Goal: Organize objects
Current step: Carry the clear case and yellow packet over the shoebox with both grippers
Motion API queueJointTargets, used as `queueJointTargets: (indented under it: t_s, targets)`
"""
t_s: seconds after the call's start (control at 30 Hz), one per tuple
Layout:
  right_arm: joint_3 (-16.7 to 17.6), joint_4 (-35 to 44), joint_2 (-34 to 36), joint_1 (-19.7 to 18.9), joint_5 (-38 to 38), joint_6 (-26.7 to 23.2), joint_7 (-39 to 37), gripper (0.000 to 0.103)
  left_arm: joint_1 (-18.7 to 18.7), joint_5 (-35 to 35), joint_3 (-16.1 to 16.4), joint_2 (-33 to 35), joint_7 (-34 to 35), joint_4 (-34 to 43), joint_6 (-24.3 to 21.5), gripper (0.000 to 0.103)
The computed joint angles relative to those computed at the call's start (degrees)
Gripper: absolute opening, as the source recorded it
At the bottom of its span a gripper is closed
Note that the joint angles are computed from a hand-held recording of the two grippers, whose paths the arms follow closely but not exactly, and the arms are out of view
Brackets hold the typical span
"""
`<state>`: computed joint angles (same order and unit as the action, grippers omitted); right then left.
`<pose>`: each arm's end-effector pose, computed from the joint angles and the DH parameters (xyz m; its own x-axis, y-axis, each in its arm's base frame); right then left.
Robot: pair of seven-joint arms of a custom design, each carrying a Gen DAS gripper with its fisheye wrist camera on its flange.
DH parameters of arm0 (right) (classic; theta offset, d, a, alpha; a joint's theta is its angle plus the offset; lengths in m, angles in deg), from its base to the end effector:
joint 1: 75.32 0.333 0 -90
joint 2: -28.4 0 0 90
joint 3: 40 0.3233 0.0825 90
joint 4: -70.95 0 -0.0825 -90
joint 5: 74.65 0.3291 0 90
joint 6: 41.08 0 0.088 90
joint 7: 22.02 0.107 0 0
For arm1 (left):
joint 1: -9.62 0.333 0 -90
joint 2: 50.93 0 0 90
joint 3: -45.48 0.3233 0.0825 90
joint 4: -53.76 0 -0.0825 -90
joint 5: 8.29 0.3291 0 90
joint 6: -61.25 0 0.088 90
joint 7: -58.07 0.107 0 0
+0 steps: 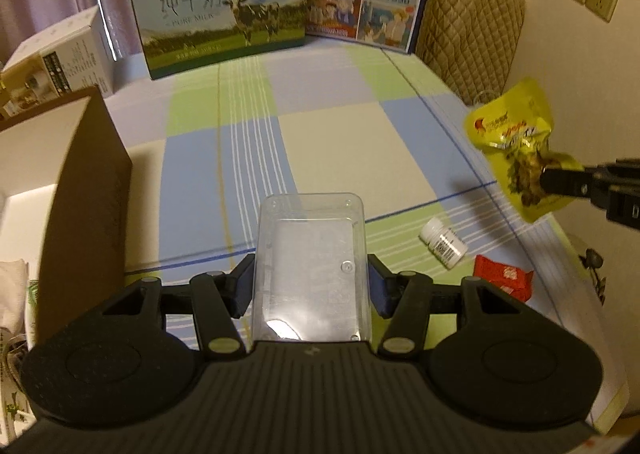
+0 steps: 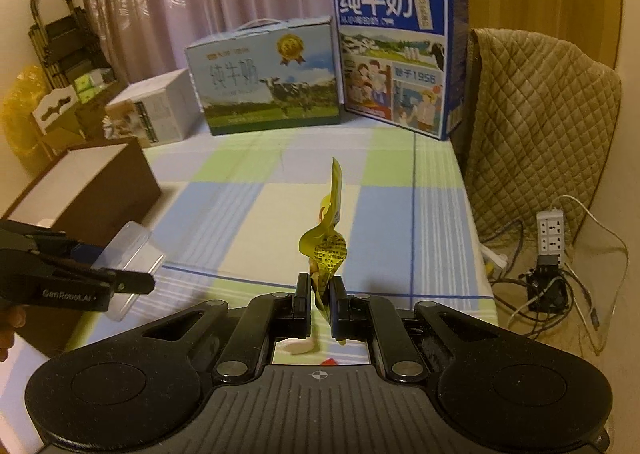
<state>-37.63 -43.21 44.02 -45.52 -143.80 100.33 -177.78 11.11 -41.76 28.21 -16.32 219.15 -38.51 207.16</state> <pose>0.4900 0.3087 0.3870 -0.4405 -0.8880 -0.1319 -0.5691 0.3898 -0.7240 0.6662 -0.1401 0.3595 -0.8468 -0.5302 0.0429 -0.4458 0.6634 -0.6009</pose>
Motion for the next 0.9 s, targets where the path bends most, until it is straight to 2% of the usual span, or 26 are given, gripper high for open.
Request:
queueJointTargets:
  t_s: [0.4, 0.6, 0.9]
  targets:
    - [0.81, 6.43, 1.64, 3.04, -2.03, 0.48, -0.63, 0.005, 4.36, -8.05, -0.6, -5.75, 4.05, -2.47, -2.5, 0.052]
    - [-0.07, 12.58, 5.01, 4.43, -2.34, 4.15, -2.46, 0.005, 5.5, -10.8, 1.2, -7.18, 4.43, -1.82, -4.46, 0.052]
    - [-3.82, 26.21, 13.87, 6.54, 0.2, 13.37, -5.52, 0.005, 8.13, -12.23, 3.04, -5.8, 3.33, 3.4, -6.67, 0.052]
